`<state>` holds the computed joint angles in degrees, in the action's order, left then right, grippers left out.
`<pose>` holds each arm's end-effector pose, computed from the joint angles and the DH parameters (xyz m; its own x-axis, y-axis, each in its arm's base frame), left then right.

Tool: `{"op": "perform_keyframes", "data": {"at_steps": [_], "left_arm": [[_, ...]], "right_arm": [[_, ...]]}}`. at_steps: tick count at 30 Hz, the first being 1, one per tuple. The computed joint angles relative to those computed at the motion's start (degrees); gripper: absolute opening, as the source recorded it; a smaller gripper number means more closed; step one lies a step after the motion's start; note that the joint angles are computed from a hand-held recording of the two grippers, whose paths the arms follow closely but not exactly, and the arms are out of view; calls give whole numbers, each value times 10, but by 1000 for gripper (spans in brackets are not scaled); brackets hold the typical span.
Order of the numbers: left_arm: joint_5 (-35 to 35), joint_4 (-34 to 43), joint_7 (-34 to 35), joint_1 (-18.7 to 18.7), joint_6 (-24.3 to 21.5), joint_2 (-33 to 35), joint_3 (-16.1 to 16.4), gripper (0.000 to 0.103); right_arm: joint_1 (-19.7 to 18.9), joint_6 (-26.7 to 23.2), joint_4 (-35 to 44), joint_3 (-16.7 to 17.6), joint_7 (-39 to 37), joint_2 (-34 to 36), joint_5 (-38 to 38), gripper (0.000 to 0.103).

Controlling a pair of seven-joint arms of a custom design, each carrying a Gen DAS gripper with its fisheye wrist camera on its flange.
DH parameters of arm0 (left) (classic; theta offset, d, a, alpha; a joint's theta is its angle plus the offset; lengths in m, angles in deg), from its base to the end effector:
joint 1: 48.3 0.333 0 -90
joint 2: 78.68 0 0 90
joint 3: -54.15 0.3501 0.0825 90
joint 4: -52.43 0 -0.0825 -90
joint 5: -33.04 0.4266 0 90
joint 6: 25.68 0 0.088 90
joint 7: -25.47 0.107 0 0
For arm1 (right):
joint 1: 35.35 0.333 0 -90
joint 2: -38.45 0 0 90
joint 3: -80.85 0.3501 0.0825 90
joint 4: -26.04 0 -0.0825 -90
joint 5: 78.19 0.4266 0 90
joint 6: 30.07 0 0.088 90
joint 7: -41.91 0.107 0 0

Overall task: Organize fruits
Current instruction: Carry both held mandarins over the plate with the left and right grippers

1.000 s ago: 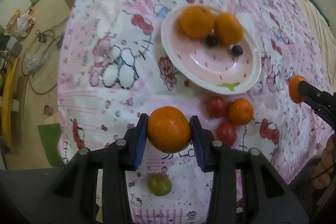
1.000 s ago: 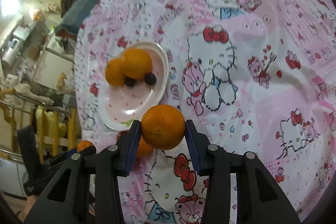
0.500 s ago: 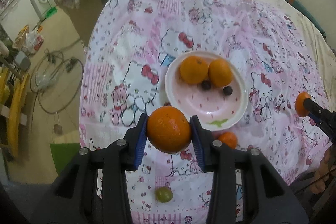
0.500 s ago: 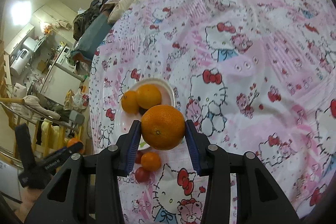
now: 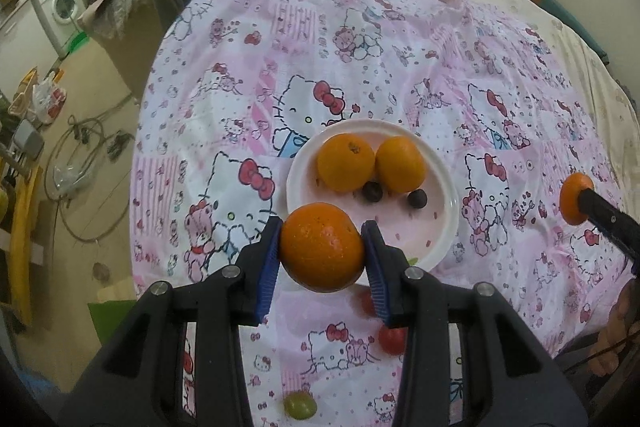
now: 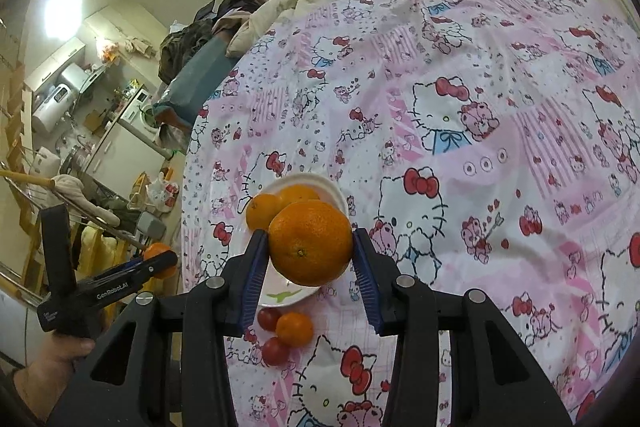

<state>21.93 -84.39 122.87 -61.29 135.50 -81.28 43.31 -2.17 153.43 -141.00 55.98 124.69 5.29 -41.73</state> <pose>0.5124 -0.2165 0.3916 -0.3843 -0.9204 0.0717 -0.8340 0.3128 -0.4545 0.3780 0.0078 0.3885 -0.1910 -0.8304 -0.5234 -0.7052 0.4869 -0.5154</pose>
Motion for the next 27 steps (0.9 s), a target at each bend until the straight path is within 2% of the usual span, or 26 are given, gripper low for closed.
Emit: {"op": "perform_keyframes", "data": {"at_steps": [3, 8, 12, 15, 18, 21, 27], "left_arm": [[4, 14, 8, 2, 1, 19, -2, 35], [15, 39, 9, 12, 2, 50, -11, 35], [21, 57, 9, 22, 4, 74, -21, 35], [19, 68, 13, 31, 2, 90, -28, 35], [-18, 82, 38, 46, -14, 106, -43, 35], [-22, 89, 41, 50, -18, 117, -47, 35], [-24, 100, 53, 56, -24, 133, -57, 35]], "right_arm": [[11, 0, 22, -13, -14, 31, -8, 44], [104, 1, 53, -109, -41, 60, 11, 44], [147, -9, 77, -142, -69, 85, 35, 44], [164, -16, 95, -150, -93, 110, 53, 44], [203, -29, 115, -188, -121, 131, 85, 44], [237, -42, 135, -222, -152, 157, 119, 44], [339, -90, 182, -329, -265, 204, 249, 44]]}}
